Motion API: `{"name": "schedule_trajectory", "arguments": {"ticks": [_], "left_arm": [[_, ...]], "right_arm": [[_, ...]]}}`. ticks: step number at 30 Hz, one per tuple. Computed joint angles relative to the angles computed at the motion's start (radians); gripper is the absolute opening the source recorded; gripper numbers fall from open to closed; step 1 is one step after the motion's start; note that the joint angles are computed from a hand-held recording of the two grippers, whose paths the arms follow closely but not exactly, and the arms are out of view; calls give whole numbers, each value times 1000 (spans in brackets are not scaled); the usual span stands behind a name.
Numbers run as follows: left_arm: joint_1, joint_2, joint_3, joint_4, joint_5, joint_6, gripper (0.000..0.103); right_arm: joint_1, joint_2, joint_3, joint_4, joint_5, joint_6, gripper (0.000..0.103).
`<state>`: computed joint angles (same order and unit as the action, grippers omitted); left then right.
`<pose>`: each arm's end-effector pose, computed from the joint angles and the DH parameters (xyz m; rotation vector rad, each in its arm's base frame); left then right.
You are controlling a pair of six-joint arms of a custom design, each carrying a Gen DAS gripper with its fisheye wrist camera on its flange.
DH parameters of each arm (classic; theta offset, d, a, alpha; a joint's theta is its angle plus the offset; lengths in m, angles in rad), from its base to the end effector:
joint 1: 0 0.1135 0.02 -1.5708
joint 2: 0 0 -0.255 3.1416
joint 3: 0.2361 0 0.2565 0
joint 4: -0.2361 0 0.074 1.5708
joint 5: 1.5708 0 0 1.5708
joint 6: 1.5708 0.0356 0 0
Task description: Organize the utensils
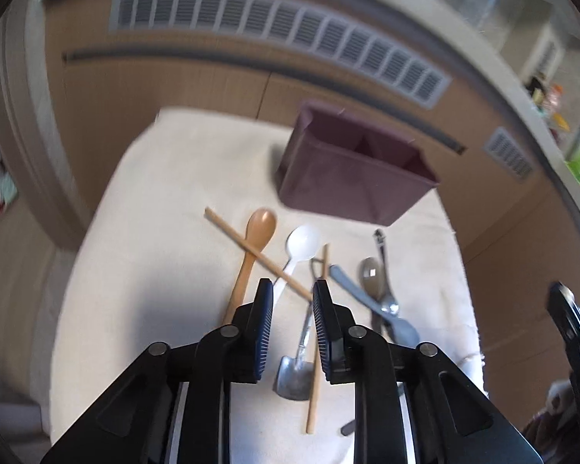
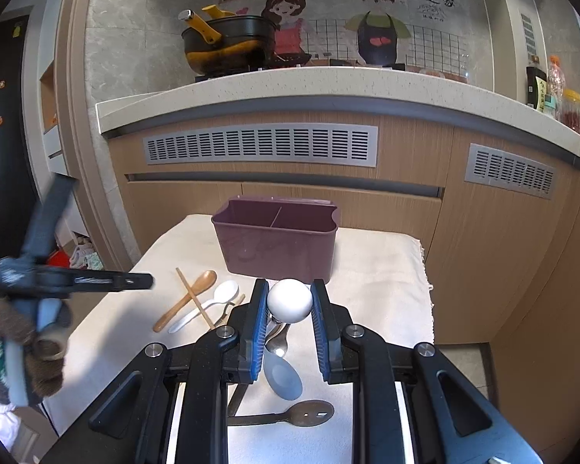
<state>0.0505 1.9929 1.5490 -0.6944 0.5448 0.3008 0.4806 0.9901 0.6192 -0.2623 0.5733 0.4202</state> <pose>0.4196 0.0027 0.1984 0.4758 2.5224 -0.6063 0.2023 0.0837 0.2307 0.2463 2.0779 -0.0929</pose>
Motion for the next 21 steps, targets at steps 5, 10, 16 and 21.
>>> {"name": "schedule_trajectory", "arguments": {"ticks": [5,10,16,21], "left_arm": [[-62,279,290,-171,-78,-98,34],[-109,380,391,-178,-145,-178,35],[-169,404,406,-76,-209,-217,35],[-193,334,217,147,-227,-177,6]], "right_arm": [[-38,-3,-43,36,-34,-2,20],[-80,-20,-78,42,-60,-4,20],[-119,20,-84,75,-88,-10,20],[-126,50,-75,82,-82,-4,20]]}}
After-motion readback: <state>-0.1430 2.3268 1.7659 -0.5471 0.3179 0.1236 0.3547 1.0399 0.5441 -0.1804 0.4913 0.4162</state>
